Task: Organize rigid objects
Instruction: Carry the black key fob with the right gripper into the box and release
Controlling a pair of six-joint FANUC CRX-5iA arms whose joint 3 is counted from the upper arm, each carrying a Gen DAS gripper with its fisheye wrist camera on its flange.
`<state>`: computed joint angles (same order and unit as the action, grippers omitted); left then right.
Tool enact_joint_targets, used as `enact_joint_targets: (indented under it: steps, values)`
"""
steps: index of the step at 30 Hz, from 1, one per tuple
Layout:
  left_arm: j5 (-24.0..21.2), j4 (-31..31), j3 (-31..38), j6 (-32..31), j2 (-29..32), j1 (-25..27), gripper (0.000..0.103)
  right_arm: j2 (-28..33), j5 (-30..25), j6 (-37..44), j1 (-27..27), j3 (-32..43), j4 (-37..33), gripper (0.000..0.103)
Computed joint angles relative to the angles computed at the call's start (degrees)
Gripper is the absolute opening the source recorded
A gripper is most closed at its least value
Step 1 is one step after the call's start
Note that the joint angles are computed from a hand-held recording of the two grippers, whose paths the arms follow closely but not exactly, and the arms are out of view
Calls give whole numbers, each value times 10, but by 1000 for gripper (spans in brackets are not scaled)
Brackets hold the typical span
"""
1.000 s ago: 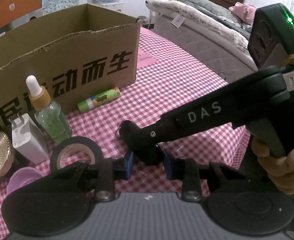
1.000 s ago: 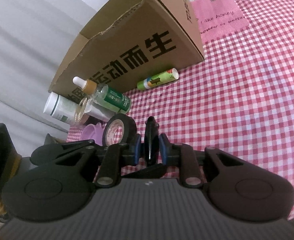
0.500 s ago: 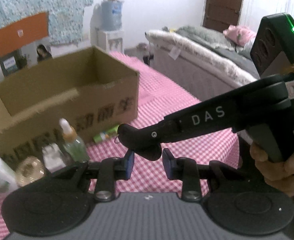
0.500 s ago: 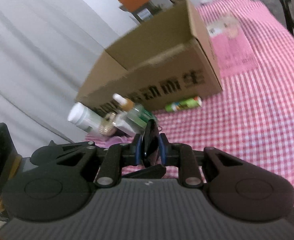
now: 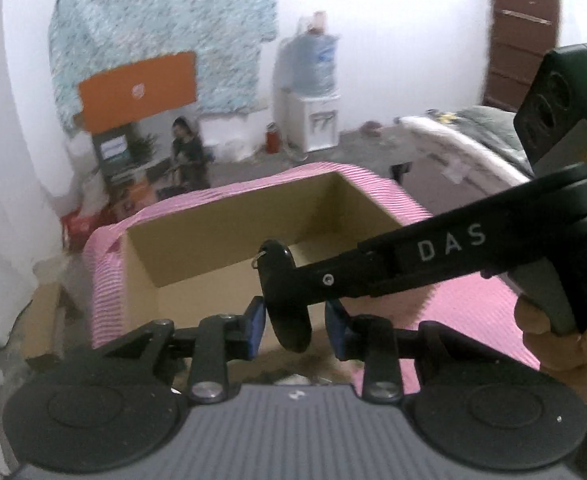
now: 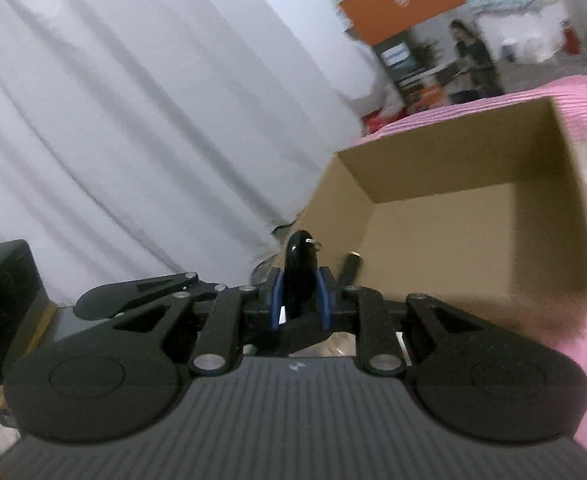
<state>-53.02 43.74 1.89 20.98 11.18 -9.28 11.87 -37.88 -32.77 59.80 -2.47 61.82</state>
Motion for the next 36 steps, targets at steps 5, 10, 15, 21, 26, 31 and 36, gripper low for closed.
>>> enact_joint_targets:
  steps: [5,10,15,21,26,31,36]
  values:
    - [-74,-97,186,127,123,-3,33,57,61,154,-65,97,-181,17]
    - [-165,-183,384,232,254,-17,33,130,35,338,-117,229,-412,17]
    - [-206,-251,485,267,315,-28,33,200,-22,439,-155,343,-539,16]
    - [-202,-288,515,261,330,-41,37,244,-45,468,-176,397,-587,16]
    - [-212,-277,530,267,338,-39,41,254,-47,466,-181,410,-595,17]
    - [-187,-246,485,250,312,-32,51,232,-34,442,-175,374,-559,17]
    - [-140,-190,374,204,239,-19,67,165,10,364,-149,273,-459,18]
